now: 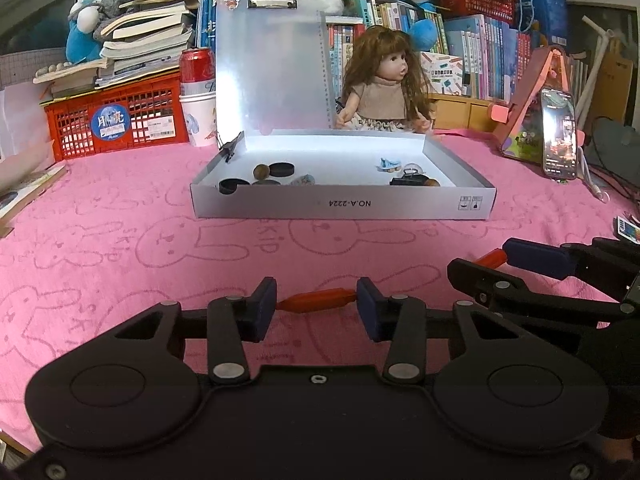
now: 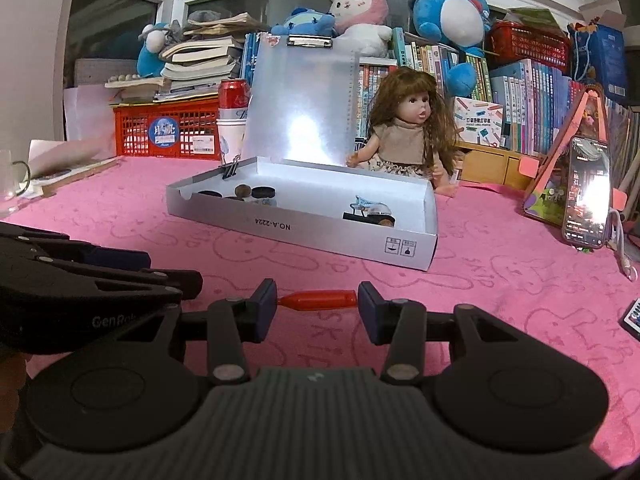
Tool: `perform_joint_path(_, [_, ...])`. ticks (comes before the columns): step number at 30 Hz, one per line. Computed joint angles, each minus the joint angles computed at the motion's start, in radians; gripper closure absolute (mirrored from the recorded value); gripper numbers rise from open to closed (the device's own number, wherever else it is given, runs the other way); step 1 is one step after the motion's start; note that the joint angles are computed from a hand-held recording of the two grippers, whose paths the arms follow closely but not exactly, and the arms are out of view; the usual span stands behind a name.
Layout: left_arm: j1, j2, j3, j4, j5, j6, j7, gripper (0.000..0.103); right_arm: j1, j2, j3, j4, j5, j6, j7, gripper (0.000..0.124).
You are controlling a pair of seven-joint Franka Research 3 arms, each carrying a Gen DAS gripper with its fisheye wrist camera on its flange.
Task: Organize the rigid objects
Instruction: 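Carry both red sticks into the white box with both tools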
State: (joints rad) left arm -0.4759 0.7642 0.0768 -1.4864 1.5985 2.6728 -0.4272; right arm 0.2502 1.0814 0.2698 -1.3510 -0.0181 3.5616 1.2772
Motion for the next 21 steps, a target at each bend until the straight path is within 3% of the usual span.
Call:
perform_joint_path(5, [0.013,0.011,-0.001,0.030,-0.041,0.014,0.047,0.061,-0.010,0.007,0.019,0.024,0.004,-0.028,0.020,0.075])
perform_joint_path(15, [0.020,0.042,0.025,0.107,-0.128,0.040,0.149,0.061,0.025,0.037,-0.006,0.128,0.071,-0.086,0.032,0.075])
perform_joint_path(21, [0.030,0.084,0.046,0.187,-0.230,0.055,0.239,0.061,0.066,0.092,-0.040,0.284,0.140,-0.189,0.025,0.075])
